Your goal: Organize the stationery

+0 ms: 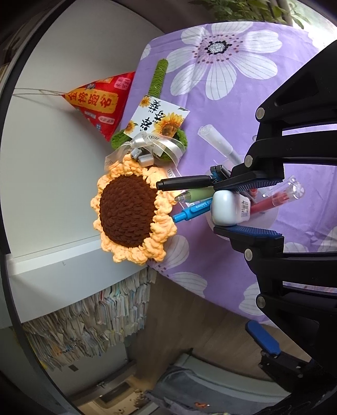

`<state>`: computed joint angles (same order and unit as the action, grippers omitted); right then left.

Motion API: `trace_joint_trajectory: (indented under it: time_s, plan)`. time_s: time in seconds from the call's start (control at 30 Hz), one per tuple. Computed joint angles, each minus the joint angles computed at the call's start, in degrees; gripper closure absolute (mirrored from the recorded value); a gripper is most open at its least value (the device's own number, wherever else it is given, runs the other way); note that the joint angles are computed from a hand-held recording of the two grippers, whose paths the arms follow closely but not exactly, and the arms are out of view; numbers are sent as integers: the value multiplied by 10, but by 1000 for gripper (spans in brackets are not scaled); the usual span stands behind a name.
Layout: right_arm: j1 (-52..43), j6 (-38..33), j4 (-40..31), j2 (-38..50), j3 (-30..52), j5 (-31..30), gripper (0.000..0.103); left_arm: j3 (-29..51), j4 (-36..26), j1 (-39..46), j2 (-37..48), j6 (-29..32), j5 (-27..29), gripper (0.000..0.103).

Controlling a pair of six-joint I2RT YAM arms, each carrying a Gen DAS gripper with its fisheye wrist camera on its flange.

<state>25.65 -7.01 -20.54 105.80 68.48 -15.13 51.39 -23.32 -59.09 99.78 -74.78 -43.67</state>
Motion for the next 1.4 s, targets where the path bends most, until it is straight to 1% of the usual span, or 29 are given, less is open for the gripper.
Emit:
trace_joint_trajectory:
  time_s: [0.1, 0.33, 0.43, 0.5, 0.6, 0.7, 0.77, 0.93, 1.07, 1.27, 1.33, 1.37, 1.4]
  plan:
    - [-3, 1, -3, 2, 2, -2, 77, 5, 0, 1, 3, 2, 2, 55]
    - [-19, 4, -22, -2, 5, -29, 76, 18, -5, -3, 9, 5, -2, 53]
    - [-22, -10, -19, -27, -11, -22, 75, 25, -7, -7, 11, 6, -5, 53]
    - [-27, -15, -4, -55, -34, -19, 72, 32, -10, -11, 13, 8, -8, 52]
    - [-33, -25, 19, -99, -72, -8, 72, 46, -20, -19, 14, 12, -15, 51]
    - [-46, -34, 30, -138, -103, -2, 72, 63, -29, -25, 15, 17, -24, 46]
    - [-63, -41, 29, -161, -118, -8, 72, 77, -39, -32, 17, 18, -31, 39]
    - [-116, -51, 25, -224, -156, -22, 72, 132, -81, -59, 33, 23, -61, 33]
    - [-161, -64, 21, -278, -187, -36, 71, 185, -122, -85, 54, 20, -83, 29]
    - [-231, -95, 6, -370, -231, -68, 70, 301, -236, -126, 108, -19, -130, 22]
    - [-258, -104, -4, -394, -241, -85, 63, 353, -294, -142, 134, -46, -151, 17]
    - [-281, -113, -10, -411, -248, -103, 57, 369, -314, -147, 141, -56, -156, 14]
    - [-299, -119, -16, -423, -252, -116, 53, 399, -349, -154, 158, -72, -164, 12]
